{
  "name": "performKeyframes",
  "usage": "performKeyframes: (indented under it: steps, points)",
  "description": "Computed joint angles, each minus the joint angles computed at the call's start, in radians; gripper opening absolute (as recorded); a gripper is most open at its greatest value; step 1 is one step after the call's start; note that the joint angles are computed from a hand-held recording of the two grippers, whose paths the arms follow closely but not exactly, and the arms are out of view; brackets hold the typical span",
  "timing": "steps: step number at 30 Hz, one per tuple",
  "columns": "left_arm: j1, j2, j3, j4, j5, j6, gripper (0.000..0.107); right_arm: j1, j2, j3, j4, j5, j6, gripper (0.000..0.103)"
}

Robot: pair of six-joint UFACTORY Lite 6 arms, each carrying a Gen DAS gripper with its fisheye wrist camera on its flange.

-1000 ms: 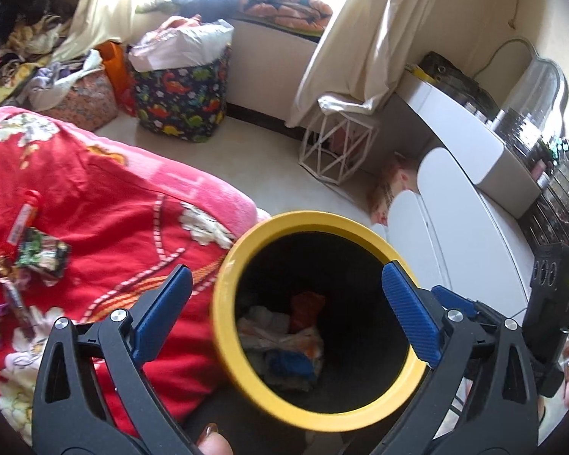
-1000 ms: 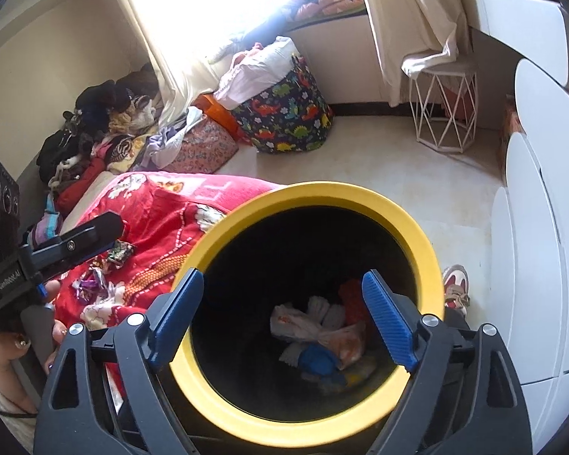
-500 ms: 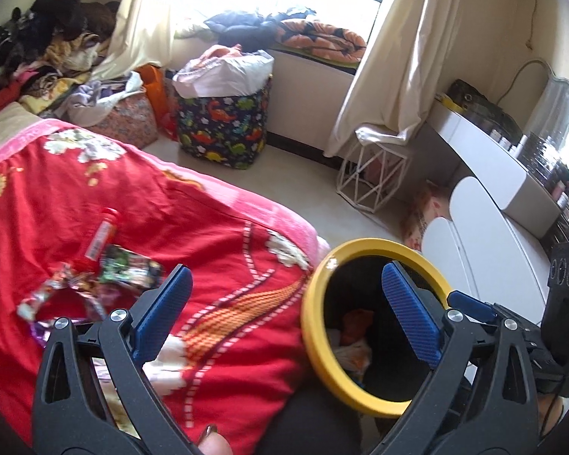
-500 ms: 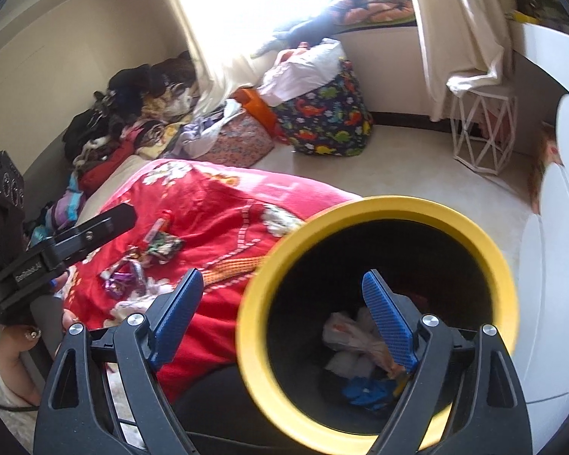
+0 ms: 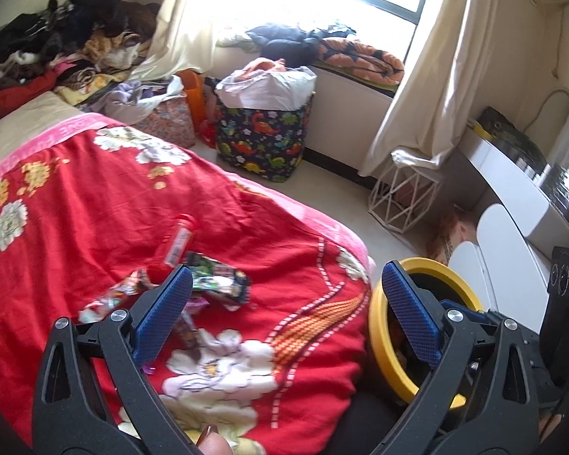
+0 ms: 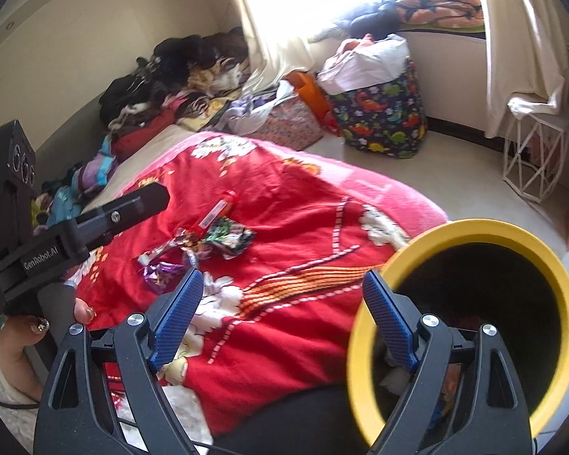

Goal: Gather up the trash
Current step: 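Move both open tools back over the wrappers on the bedspread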

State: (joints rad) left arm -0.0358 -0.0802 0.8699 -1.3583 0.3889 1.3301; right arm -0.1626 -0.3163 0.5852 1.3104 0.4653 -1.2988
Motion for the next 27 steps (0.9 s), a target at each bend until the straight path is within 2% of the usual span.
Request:
performKeyframes:
  steps: [8,16,25,27]
  points:
    - [0.156,0.056,0.030,-0.003,0.053,0.042,0.092,0.191,0.146,0.076,0.120,-0.105,-0.075,0.083]
    - [0.298,0.159,0.085,0.031,0.069,0.056,0.092,0.309,0.313,0.189,0.196,-0.150,-0.142,0.083]
    - [0.398,0.318,0.176,0.104,0.092,0.030,0.092,0.413,0.512,0.320,0.235,-0.179,-0.170,0.071]
    - [0.414,0.363,0.205,0.120,0.106,0.021,0.088,0.422,0.544,0.340,0.231,-0.174,-0.171,0.068]
